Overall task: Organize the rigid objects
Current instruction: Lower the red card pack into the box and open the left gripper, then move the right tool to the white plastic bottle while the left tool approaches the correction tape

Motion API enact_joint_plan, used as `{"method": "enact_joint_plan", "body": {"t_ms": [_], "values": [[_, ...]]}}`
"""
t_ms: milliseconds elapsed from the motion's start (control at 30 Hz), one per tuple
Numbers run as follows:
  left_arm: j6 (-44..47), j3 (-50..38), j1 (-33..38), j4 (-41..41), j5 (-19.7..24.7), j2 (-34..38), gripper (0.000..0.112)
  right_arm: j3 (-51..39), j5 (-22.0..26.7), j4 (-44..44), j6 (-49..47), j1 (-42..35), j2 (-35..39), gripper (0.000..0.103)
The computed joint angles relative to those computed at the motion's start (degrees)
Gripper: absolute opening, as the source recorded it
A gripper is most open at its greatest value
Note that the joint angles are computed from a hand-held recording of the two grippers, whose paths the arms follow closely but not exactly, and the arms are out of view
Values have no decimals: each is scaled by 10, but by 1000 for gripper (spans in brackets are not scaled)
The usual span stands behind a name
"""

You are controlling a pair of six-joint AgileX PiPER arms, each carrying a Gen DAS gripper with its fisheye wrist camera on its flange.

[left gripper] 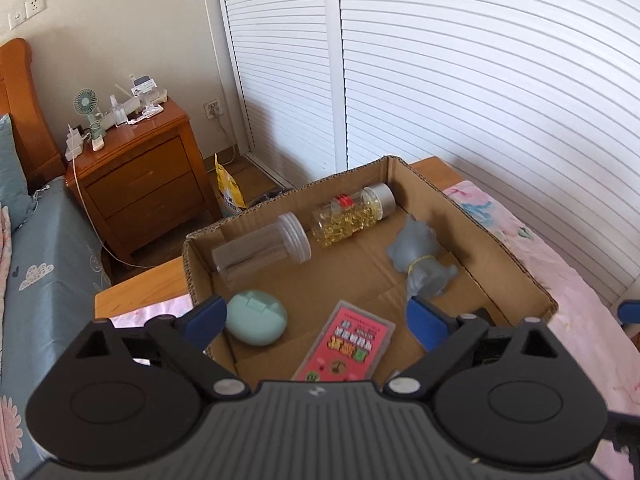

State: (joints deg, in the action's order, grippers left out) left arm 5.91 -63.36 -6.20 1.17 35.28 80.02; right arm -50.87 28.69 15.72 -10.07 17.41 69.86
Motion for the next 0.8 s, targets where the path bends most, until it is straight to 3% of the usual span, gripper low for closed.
{"method": "enact_joint_plan", "body": {"t_ms": [200, 433, 567, 733, 800], "values": [[-8, 42, -4, 8, 15, -64, 97, 11, 7, -26, 31, 17, -22, 103], [-21, 115, -9, 0, 31, -170, 98, 25, 15, -124, 134, 60, -38, 103], [-32, 166, -16, -9, 36, -244, 102, 40, 15, -135, 150, 69, -51, 103], [-138, 229, -68, 65, 47, -322, 102, 54, 16, -144, 160, 76, -61, 103], [-239, 257, -113, 145, 55, -347, 102, 65, 8, -141, 159, 76, -64, 103]]}}
